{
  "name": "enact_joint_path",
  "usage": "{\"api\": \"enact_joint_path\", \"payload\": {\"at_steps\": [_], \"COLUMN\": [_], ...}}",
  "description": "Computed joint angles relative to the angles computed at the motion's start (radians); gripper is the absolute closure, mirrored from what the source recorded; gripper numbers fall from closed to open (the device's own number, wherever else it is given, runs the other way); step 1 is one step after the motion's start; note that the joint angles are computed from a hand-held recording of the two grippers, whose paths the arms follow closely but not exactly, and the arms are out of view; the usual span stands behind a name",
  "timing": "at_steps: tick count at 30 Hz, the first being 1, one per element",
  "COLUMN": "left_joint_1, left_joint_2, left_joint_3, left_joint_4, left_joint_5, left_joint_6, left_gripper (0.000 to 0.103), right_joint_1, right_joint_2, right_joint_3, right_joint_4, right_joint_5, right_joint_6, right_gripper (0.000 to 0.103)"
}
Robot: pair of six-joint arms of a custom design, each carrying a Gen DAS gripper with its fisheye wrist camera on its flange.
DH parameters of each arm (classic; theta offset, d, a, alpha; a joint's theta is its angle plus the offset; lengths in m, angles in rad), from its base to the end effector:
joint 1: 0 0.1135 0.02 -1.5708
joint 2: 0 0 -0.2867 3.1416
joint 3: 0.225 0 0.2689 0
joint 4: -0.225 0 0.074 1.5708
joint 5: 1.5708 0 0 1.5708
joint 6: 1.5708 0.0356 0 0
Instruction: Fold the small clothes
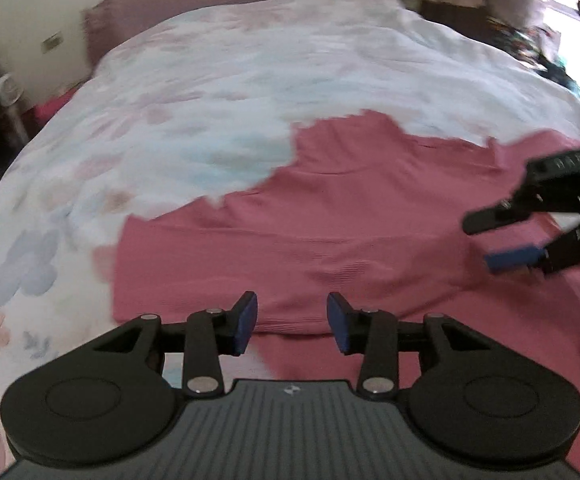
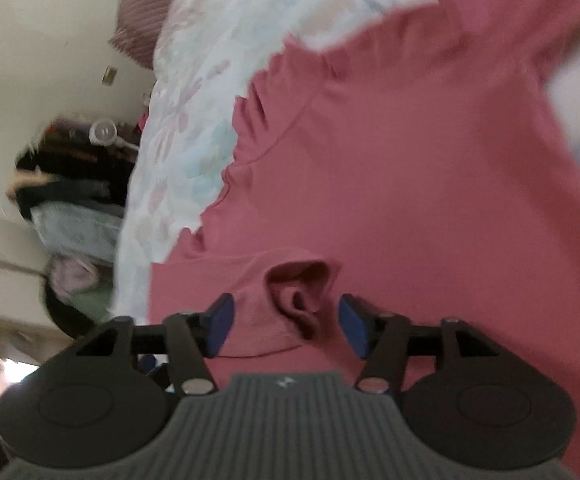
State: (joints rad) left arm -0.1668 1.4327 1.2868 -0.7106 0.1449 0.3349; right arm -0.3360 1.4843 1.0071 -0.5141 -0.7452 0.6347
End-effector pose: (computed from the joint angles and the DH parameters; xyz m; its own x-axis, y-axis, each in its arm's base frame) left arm 0.3148 -0.0582 0.3362 -0.6190 0.4340 -0.6546 0.4882 0.8655 0.1123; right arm 0.3011 -0.0796 0.2482 -0.7003 0.7062 -0.1045 0.3812 0.4937 0.7816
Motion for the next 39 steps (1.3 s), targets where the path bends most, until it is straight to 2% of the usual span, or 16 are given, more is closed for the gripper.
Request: {"api": "enact_joint_path", "payload": {"at_steps": [1, 3, 5, 7, 10, 13, 16, 20, 24, 26, 29, 32, 34, 37, 39], "left_joint_1": [0.017, 0.039, 0.07, 0.108, 0.15, 0.192, 0.23, 0.261, 0.261, 0.265, 0.269, 0.265, 0.26, 0.242, 0.226], "left_joint_2": [0.009, 0.015, 0.005, -0.008, -0.005, 0.003, 0.012, 0.028, 0.082, 0.118, 0.209, 0.301, 0.378, 0.496, 0.577], "left_joint_3": [0.009, 0.02, 0.019, 0.015, 0.014, 0.017, 0.035, 0.051, 0.083, 0.109, 0.199, 0.297, 0.381, 0.503, 0.583], "left_joint_4": [0.003, 0.006, 0.008, 0.008, 0.011, 0.019, 0.005, -0.007, -0.025, -0.036, -0.084, -0.119, -0.147, -0.179, -0.201], "left_joint_5": [0.001, -0.004, -0.003, -0.001, -0.025, -0.03, -0.01, 0.027, 0.062, 0.106, 0.169, 0.223, 0.26, 0.307, 0.321], "left_joint_6": [-0.014, -0.031, -0.038, -0.039, -0.053, -0.083, -0.122, -0.149, -0.185, -0.218, -0.296, -0.383, -0.432, -0.491, -0.544], "left_gripper": [0.055, 0.055, 0.055, 0.055, 0.055, 0.055, 0.055, 0.055, 0.055, 0.055, 0.055, 0.055, 0.055, 0.055, 0.055], "right_joint_1": [0.005, 0.016, 0.038, 0.063, 0.114, 0.168, 0.178, 0.089, -0.042, -0.09, -0.122, -0.144, -0.179, -0.195, -0.199], "right_joint_2": [0.023, 0.057, 0.085, 0.103, 0.115, 0.127, 0.145, 0.151, 0.183, 0.213, 0.25, 0.249, 0.242, 0.237, 0.238], "right_joint_3": [0.003, 0.008, 0.039, 0.098, 0.249, 0.471, 0.685, 0.899, 1.012, 1.002, 0.913, 0.798, 0.733, 0.718, 0.712], "right_joint_4": [0.012, 0.04, 0.043, 0.018, -0.065, -0.156, -0.215, -0.293, -0.429, -0.481, -0.483, -0.424, -0.383, -0.374, -0.361], "right_joint_5": [-0.018, -0.032, 0.003, 0.054, 0.122, 0.169, 0.184, 0.164, 0.191, 0.205, 0.261, 0.298, 0.264, 0.254, 0.29], "right_joint_6": [0.045, 0.114, 0.127, 0.1, -0.015, -0.162, -0.216, -0.244, -0.334, -0.377, -0.401, -0.401, -0.419, -0.461, -0.48], "right_gripper": [0.046, 0.057, 0.086, 0.095, 0.098, 0.099, 0.099, 0.099, 0.099, 0.099, 0.099, 0.099, 0.099, 0.099, 0.099]}}
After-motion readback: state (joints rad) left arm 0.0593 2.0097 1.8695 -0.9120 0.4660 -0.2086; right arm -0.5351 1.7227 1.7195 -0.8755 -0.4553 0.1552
